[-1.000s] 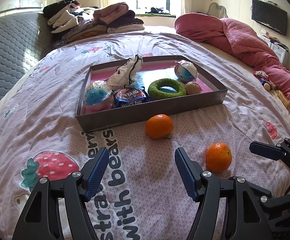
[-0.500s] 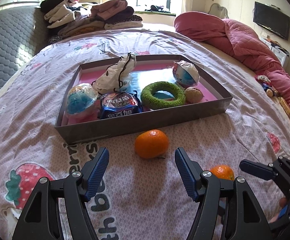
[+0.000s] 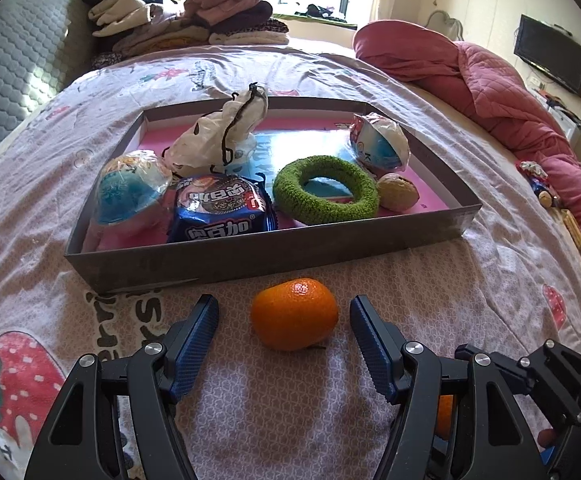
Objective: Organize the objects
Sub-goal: 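Close right tool on one orange while left closes on the other orange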
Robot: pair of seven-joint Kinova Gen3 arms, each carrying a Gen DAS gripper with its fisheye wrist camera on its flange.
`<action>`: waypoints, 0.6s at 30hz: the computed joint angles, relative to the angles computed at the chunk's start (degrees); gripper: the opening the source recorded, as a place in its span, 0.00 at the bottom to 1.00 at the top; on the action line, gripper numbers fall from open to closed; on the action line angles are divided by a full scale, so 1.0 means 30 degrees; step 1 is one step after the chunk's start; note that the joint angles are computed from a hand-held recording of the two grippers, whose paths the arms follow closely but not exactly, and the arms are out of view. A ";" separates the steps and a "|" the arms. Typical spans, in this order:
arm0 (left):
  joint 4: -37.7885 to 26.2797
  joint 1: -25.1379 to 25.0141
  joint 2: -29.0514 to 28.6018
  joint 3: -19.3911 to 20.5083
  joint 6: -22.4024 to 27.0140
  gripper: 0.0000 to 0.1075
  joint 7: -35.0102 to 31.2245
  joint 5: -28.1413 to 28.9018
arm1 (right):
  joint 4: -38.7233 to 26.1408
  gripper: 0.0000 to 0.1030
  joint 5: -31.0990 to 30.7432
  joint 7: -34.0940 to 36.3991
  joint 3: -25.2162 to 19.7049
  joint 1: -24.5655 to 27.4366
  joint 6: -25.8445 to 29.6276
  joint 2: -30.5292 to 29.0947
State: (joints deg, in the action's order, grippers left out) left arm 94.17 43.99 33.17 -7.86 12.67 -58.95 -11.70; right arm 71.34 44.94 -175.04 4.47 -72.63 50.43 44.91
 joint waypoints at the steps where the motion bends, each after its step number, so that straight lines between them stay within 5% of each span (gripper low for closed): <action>1: 0.0027 0.0083 0.0017 -0.0094 -0.0111 0.62 0.0058 -0.0023 | 0.0158 0.48 0.0084 -0.0178 0.0050 -0.0012 -0.0206 -0.0067; 5: 0.0169 -0.0311 -0.0019 0.0386 -0.0531 0.38 -0.0333 0.0119 | 0.0697 0.40 0.0335 -0.0681 0.0106 0.0031 -0.1019 -0.0295; 18: 0.0754 -0.0203 -0.0551 0.0289 -0.1052 0.37 -0.1177 0.0888 | 0.1603 0.39 0.0560 -0.1896 0.0156 0.0140 -0.1801 -0.0879</action>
